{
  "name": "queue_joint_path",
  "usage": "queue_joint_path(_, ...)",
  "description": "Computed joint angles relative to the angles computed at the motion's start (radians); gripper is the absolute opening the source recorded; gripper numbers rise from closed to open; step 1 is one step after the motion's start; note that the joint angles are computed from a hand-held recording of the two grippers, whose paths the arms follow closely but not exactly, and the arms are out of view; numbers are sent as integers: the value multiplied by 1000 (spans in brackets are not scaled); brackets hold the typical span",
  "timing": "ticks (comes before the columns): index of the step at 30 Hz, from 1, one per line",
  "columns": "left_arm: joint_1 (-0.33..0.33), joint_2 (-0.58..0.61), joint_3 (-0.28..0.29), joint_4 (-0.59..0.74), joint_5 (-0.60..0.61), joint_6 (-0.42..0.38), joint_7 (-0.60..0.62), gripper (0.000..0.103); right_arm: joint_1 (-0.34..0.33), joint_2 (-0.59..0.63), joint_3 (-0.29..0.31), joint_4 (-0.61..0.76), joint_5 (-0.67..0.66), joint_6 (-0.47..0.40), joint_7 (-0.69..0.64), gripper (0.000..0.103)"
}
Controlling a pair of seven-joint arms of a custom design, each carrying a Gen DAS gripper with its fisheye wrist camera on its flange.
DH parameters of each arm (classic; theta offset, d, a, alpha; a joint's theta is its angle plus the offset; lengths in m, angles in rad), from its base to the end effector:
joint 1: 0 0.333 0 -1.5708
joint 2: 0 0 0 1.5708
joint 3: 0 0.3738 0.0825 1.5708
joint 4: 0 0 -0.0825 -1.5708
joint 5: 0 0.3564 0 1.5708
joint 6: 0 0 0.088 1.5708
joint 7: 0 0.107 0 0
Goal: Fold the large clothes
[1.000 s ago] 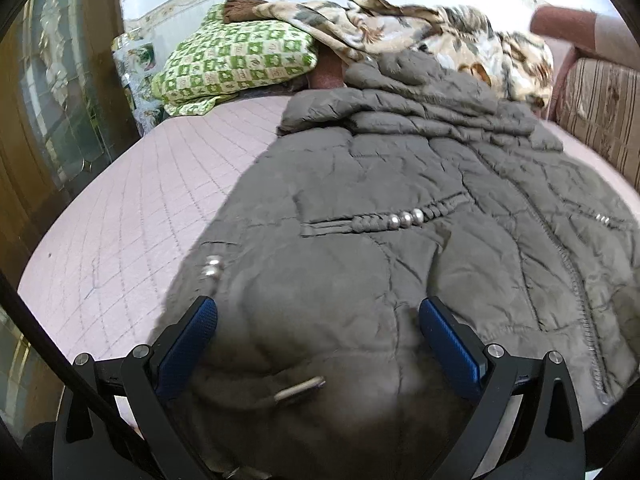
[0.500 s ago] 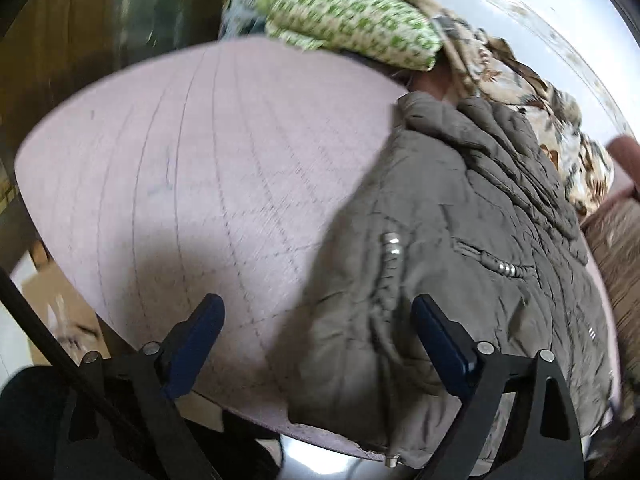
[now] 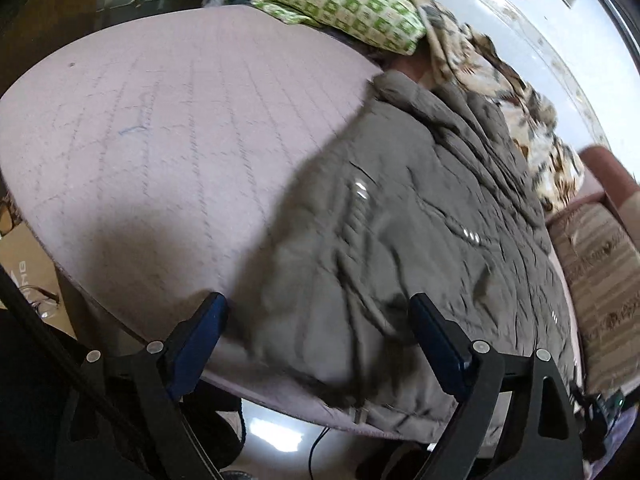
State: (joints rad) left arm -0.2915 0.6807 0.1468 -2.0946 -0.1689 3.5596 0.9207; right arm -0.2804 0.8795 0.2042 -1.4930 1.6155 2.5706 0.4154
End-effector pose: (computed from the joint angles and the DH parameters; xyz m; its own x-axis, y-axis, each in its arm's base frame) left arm 0.6355 -0.0856 0.2598 0.4060 -0.8168 0.4098 -0.5665 -0.5768 -0.5885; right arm 0.7362 -0.1085 0.2162 -0.0590 -0.6371 -0.7685 -0.7170 0.5627 -0.4114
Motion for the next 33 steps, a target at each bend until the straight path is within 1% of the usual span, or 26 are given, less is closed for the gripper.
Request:
queue_joint_path(3, 0, 13, -12, 23, 24, 13, 16, 90, -14, 2, 20, -18, 8, -61, -24, 55)
queue_joint_path(6, -49, 34, 26, 62, 0, 1, 47, 88, 12, 2, 15, -7, 13, -54, -65, 55)
queue_joint_path(7, -76, 44, 50, 78, -17, -6, 61, 86, 20, 2, 14, -2, 11, -49, -83, 55)
queue_joint_path(8, -121, 56, 91, 93, -46, -23, 78, 85, 38, 1, 11, 8, 8, -29, -114, 55)
queue_joint_path(9, -156, 65, 126, 106, -69, -40, 92, 84, 56, 0, 6, 16, 4, 2, -133, 55)
queue_joint_path(10, -199, 75, 168, 112, -97, -52, 102, 81, 73, 3, 0, 26, -6, 33, -139, 54)
queue_joint_path(11, -223, 80, 193, 113, -113, -59, 108, 77, 79, 14, -2, 41, -25, 41, -114, 51)
queue_joint_path(12, -244, 86, 215, 114, -126, -65, 113, 75, 72, 21, 3, 47, -33, 38, -97, 45)
queue_joint_path(13, -263, 94, 236, 120, -136, -76, 119, 74, 67, 22, 8, 46, -38, 42, -96, 42)
queue_joint_path(14, -297, 105, 272, 127, -152, -92, 126, 72, 69, 20, 9, 44, -46, 57, -102, 37)
queue_joint_path(16, -387, 139, 367, 140, -183, -131, 133, 72, 73, 18, 17, 38, -44, 88, -133, 36)
queue_joint_path(17, -408, 149, 393, 143, -184, -140, 126, 72, 73, 19, 22, 38, -38, 99, -146, 36)
queue_joint_path(19, -437, 167, 428, 147, -182, -149, 105, 72, 60, 23, 35, 37, -20, 93, -169, 36)
queue_joint_path(21, -465, 184, 465, 152, -179, -163, 85, 73, 55, 24, 44, 34, 22, 99, -216, 36)
queue_joint_path(22, -492, 200, 497, 156, -180, -178, 74, 73, 57, 21, 43, 30, 38, 104, -239, 36)
queue_joint_path(24, -524, 220, 538, 158, -171, -189, 46, 73, 63, 19, 35, 29, 51, 103, -253, 36)
queue_joint_path(27, -550, 238, 577, 169, -141, -220, 12, 74, 72, 18, 26, 30, 62, 102, -254, 36)
queue_joint_path(28, -561, 248, 596, 175, -128, -236, 4, 75, 72, 19, 26, 30, 70, 100, -259, 36)
queue_joint_path(30, -577, 263, 624, 185, -106, -260, -18, 79, 64, 27, 26, 36, 66, 72, -223, 37)
queue_joint_path(32, -603, 285, 664, 195, -94, -297, -51, 90, 66, 32, 17, 45, 28, 57, -172, 38)
queue_joint_path(33, -610, 293, 677, 201, -84, -313, -65, 91, 69, 32, 14, 47, 13, 59, -158, 38)
